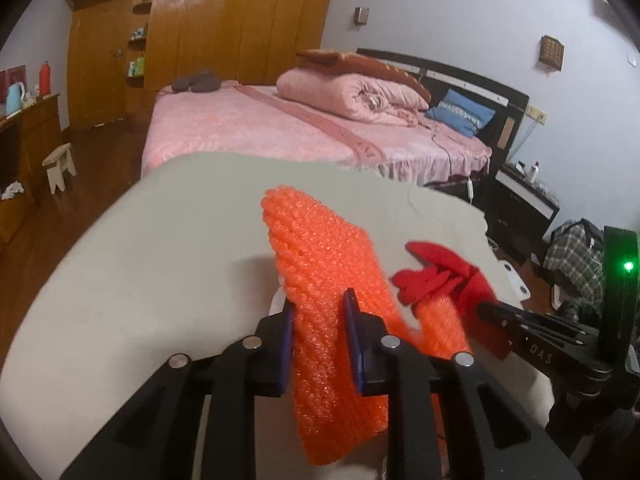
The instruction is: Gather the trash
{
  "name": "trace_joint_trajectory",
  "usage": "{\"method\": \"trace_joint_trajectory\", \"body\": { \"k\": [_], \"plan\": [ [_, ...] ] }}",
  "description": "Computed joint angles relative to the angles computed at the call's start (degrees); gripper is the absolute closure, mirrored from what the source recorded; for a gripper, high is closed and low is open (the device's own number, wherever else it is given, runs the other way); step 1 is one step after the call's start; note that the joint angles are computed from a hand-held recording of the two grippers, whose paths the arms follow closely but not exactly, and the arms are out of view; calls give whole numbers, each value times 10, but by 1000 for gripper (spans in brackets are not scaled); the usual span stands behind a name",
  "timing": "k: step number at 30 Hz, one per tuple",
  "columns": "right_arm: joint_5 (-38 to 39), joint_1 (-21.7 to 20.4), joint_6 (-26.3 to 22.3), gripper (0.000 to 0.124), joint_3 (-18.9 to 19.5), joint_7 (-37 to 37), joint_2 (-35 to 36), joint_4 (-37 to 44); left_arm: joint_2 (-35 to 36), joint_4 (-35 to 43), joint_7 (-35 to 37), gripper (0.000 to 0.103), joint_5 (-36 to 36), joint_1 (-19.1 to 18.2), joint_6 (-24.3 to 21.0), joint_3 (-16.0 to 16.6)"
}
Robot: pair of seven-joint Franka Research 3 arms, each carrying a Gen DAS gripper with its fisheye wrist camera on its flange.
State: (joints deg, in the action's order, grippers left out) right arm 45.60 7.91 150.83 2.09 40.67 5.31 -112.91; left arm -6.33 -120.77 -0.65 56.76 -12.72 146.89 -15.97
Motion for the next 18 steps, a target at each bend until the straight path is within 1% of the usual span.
{"method": "trace_joint_trajectory", "body": {
  "k": [2,8,12,18],
  "plan": [
    [5,-1,-4,112,1,-4,-5,2,-10,-2,-11,80,10,1,-8,-2],
    [30,1,-16,112,-2,-24,-24,1,-40,-18,-23,80,16,10,-16,-6],
    [25,3,-22,112,-6,-21,-31,-3,-62,-35,-17,80,12,14,-40,-14],
    [15,9,-21,112,-8,-13,-43,-24,-96,-59,26,80,-19,16,-90,-22]
  ]
}}
